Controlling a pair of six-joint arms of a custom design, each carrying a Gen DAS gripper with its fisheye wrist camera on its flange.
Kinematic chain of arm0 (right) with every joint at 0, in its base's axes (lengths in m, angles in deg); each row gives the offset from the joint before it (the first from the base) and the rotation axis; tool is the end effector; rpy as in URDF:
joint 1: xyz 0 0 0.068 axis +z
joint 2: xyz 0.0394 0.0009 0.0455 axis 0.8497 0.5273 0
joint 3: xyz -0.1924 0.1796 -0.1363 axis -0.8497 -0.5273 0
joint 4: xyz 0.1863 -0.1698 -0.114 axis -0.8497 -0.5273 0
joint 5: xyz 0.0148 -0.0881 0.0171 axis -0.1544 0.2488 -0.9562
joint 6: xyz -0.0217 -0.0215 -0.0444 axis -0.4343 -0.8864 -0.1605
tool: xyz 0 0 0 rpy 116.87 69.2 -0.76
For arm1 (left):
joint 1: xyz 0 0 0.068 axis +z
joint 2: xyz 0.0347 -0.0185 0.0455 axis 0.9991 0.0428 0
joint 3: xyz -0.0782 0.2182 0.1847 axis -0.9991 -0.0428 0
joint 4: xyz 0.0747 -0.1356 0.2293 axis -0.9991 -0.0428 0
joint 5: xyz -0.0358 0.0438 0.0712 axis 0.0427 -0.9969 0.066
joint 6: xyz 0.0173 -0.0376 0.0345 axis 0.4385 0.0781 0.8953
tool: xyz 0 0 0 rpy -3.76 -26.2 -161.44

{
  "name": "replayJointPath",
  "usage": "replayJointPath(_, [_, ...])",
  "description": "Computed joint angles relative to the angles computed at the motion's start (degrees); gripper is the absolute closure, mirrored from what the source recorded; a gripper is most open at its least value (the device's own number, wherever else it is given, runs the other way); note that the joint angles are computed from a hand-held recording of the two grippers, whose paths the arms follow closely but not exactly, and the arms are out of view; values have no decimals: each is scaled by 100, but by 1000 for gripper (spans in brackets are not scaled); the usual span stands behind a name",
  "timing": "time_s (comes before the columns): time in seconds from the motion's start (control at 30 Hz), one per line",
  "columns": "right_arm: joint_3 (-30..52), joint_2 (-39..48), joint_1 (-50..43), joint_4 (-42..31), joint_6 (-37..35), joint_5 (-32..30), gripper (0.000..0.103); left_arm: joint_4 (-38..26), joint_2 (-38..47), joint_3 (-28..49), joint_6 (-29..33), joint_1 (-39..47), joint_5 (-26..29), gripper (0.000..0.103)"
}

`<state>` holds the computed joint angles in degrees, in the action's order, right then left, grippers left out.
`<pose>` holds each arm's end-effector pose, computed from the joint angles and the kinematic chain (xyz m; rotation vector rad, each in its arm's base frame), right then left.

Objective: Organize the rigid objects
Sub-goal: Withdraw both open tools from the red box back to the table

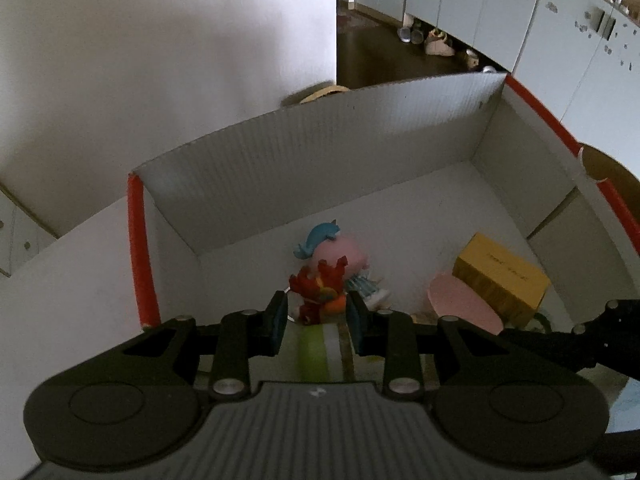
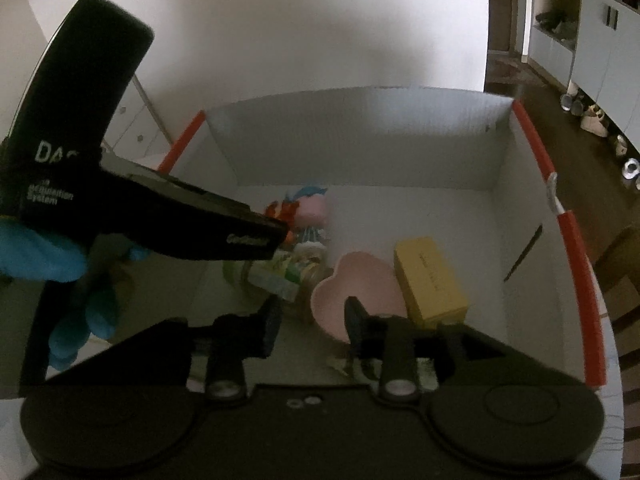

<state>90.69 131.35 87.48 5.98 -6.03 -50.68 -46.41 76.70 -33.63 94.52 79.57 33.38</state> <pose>0.2313 0.1255 0.0639 -0.0029 2.4892 0.2915 0.3612 -0.0551 0.0644 0.6955 2.5653 -0.0953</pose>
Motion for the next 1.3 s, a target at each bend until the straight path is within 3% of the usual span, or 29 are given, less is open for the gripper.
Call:
replayJointPath(0.1, [-45, -96, 66, -2, 62, 106, 64, -23, -109, -67, -58, 80, 117, 70])
replayJointPath(0.13, [-61, -145, 89, -22, 82, 146, 64, -39, -151, -89, -77, 101, 157, 63])
replayJointPath(0.17, [-83, -202, 106, -42, 97, 174, 63, -32, -202, -126, -85, 117, 191, 49])
replayJointPath(0.23, [-131, -334, 147, -93, 124, 241, 61, 68, -339, -254, -92, 136, 204, 38])
replayJointPath(0.47, [-316, -880, 312, -339, 236, 499, 53, 169, -805, -600, -136, 192, 346, 38])
replayJointPath(0.6, [-466, -1291, 472, -499, 298, 712, 39, 172, -1095, -786, -128, 230, 412, 38])
replayJointPath(0.83, [-706, -2206, 824, -1016, 492, 1077, 28, 69, -1723, -1158, -76, 341, 554, 38])
replayJointPath(1.13, [-1043, -3650, 1425, -1960, 887, 1768, 17, -191, -2788, -1734, -73, 562, 824, 37])
replayJointPath(1.3, [-1191, -4590, 1908, -2766, 1257, 2214, 10, -330, -3512, -2127, 18, 668, 918, 28])
